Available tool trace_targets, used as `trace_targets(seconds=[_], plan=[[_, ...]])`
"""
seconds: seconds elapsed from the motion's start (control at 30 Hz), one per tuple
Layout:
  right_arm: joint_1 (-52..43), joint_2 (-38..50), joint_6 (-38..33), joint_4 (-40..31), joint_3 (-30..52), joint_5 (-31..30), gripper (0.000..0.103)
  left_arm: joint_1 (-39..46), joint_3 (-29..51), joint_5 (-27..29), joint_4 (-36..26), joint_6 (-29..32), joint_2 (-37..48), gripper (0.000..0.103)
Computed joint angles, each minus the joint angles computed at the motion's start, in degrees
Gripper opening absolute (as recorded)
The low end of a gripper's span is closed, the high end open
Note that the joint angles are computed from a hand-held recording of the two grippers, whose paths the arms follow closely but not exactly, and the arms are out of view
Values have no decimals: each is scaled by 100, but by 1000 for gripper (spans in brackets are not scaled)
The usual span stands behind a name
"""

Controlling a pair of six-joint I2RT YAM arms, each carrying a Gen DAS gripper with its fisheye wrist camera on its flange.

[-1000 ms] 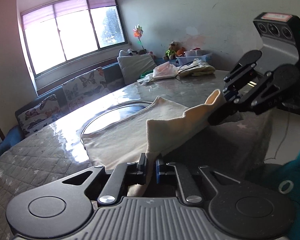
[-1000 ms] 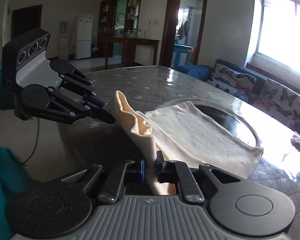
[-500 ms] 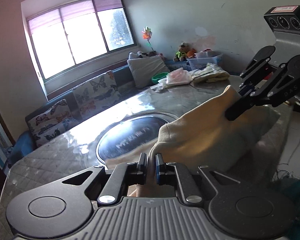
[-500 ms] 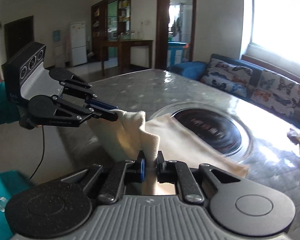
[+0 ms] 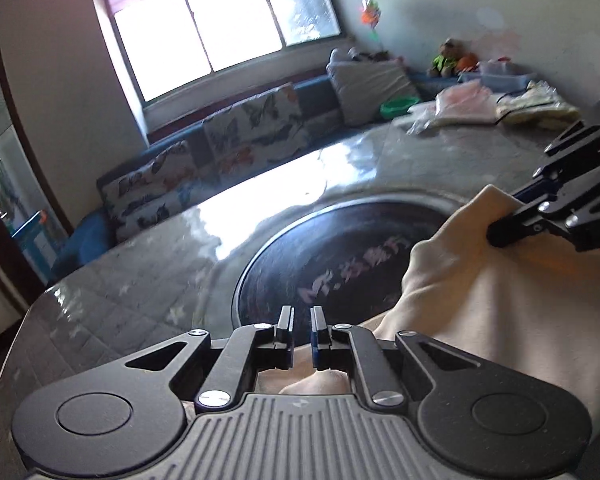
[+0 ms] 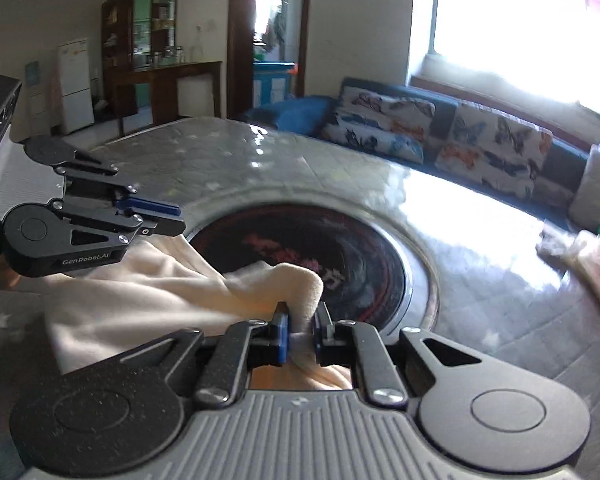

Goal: Fold clothes
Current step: 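Carry the hem with both grippers over the shirt toward the collar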

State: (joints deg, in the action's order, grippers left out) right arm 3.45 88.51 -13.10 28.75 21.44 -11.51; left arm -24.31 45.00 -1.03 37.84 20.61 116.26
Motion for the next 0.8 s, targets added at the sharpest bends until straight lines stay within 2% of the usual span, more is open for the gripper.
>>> trace_targets(seconds=[0.1, 0.17, 0.23, 0.3, 0.33, 0.37, 0.4, 0.43, 0.6, 0.67, 0.73, 0.77, 0.8], plan=[[-16, 175, 88, 393, -230, 336, 23, 96, -172, 232, -66, -81, -113, 13], [-179, 76, 182, 415, -352, 245, 24, 182, -400, 387, 53, -85, -295, 14], [-338, -34, 190, 424, -437, 103, 29, 276, -600, 496, 110, -113, -492, 21], [-529, -250, 195, 279, -507, -187, 36, 366, -669, 632, -8, -156, -615, 24], [-575, -268, 188, 142, -432, -299, 36, 408, -639, 714, -146, -164, -635, 26], [-618, -279, 182, 10, -357, -409, 36, 398, -565, 705, -288, -189, -611, 29], [-637, -250, 185, -77, -282, -468, 36, 372, -493, 620, -406, -190, -572, 39], [-614, -152, 209, -82, -209, -440, 36, 356, -437, 556, -460, -187, -519, 43], [-495, 284, 554, -267, 111, -402, 39, 391, -294, 664, -646, -167, -383, 42], [-498, 420, 662, -348, 223, -481, 38, 402, -269, 754, -711, -108, -352, 32], [-530, 474, 695, -442, 293, -634, 36, 419, -310, 857, -647, -70, -337, 17], [-537, 501, 720, -465, 316, -677, 35, 427, -331, 909, -614, -52, -329, 13], [-528, 514, 729, -454, 320, -657, 29, 411, -370, 857, -523, -48, -327, 10]])
